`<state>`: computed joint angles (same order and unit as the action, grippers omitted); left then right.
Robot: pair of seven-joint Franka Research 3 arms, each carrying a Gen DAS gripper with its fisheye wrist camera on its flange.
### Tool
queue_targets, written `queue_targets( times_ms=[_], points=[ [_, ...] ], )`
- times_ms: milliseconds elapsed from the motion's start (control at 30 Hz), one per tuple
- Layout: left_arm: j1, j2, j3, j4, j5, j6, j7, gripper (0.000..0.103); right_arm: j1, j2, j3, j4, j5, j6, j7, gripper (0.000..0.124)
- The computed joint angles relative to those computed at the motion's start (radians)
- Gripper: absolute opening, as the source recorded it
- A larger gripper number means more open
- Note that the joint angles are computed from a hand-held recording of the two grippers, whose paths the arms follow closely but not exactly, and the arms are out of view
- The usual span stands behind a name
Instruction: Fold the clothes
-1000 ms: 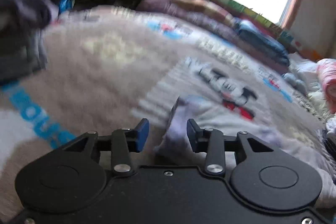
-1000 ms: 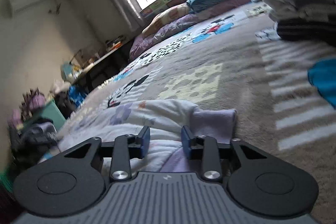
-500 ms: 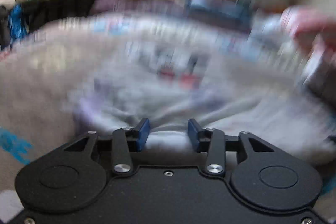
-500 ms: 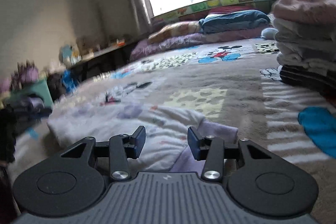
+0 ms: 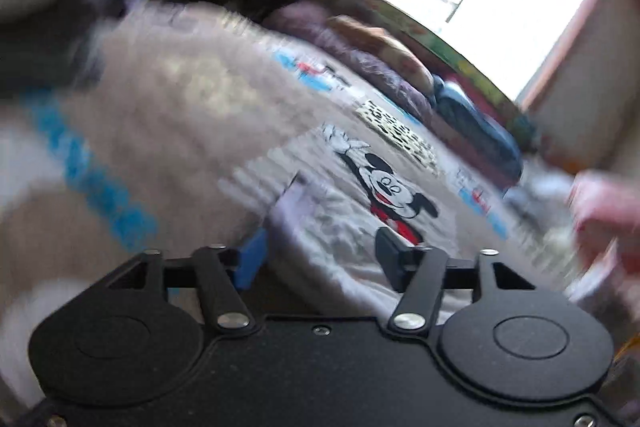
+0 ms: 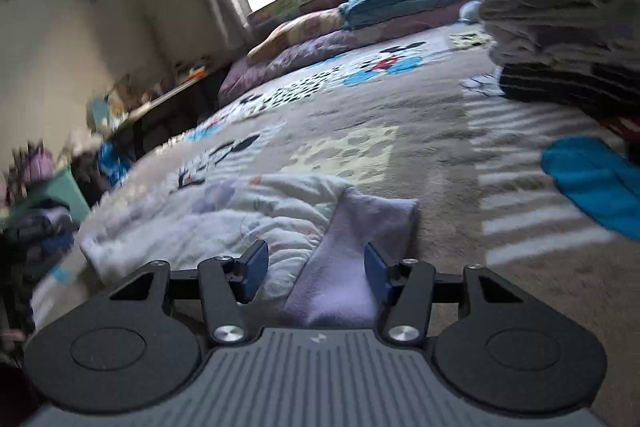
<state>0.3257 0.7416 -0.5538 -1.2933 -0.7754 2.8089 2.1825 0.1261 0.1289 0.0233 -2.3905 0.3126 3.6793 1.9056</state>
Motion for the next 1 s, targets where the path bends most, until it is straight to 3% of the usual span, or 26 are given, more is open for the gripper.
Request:
queue_targets(
  times_ms=[133, 267, 400, 600, 767, 800, 833, 900, 1000],
  points=[
    [0.024, 0.005, 0.018, 0.016, -0.064, -0.135, -0.16, 0.063, -0.008, -0.033, 0.009, -0.042, -0.024, 0.025, 0.086, 0.054],
    [-0.009, 0.025, 0.058, 0.051, -0.069, -0.183, -0.223, 0.063, 0.003, -0.062, 0.007, -0.076, -0.028, 0.034, 0.127, 0.055],
    [-0.041, 0.08, 0.07, 0.123, -0.07, -0.193, -0.272, 0.063, 0.017, -0.065, 0.002, -0.084, 0.001, 0.03, 0.122, 0.056],
    [-0.074, 0.141, 0.07, 0.211, -0.035, -0.188, -0.3, 0.063, -0.022, -0.021, -0.004, -0.081, -0.092, 0.063, 0.276, 0.056],
    [-0.116, 0.192, 0.08, 0.286, 0.044, -0.164, -0.307, 0.062, -0.051, 0.015, -0.002, -0.056, -0.143, 0.057, 0.333, 0.056],
    [-0.118, 0.194, 0.074, 0.284, 0.054, -0.148, -0.295, 0.057, -0.057, 0.019, -0.001, -0.053, -0.153, 0.058, 0.342, 0.056],
    [-0.118, 0.191, 0.069, 0.275, 0.063, -0.132, -0.285, 0.042, -0.063, 0.022, 0.001, -0.052, -0.165, 0.061, 0.353, 0.056],
    [-0.092, 0.189, 0.038, 0.257, 0.051, -0.138, -0.273, 0.023, -0.079, 0.026, 0.005, -0.049, -0.199, 0.062, 0.382, 0.056],
    [-0.038, 0.154, -0.055, 0.187, -0.018, -0.063, -0.135, 0.02, -0.103, 0.031, 0.009, -0.046, -0.253, 0.067, 0.43, 0.056]
  ],
)
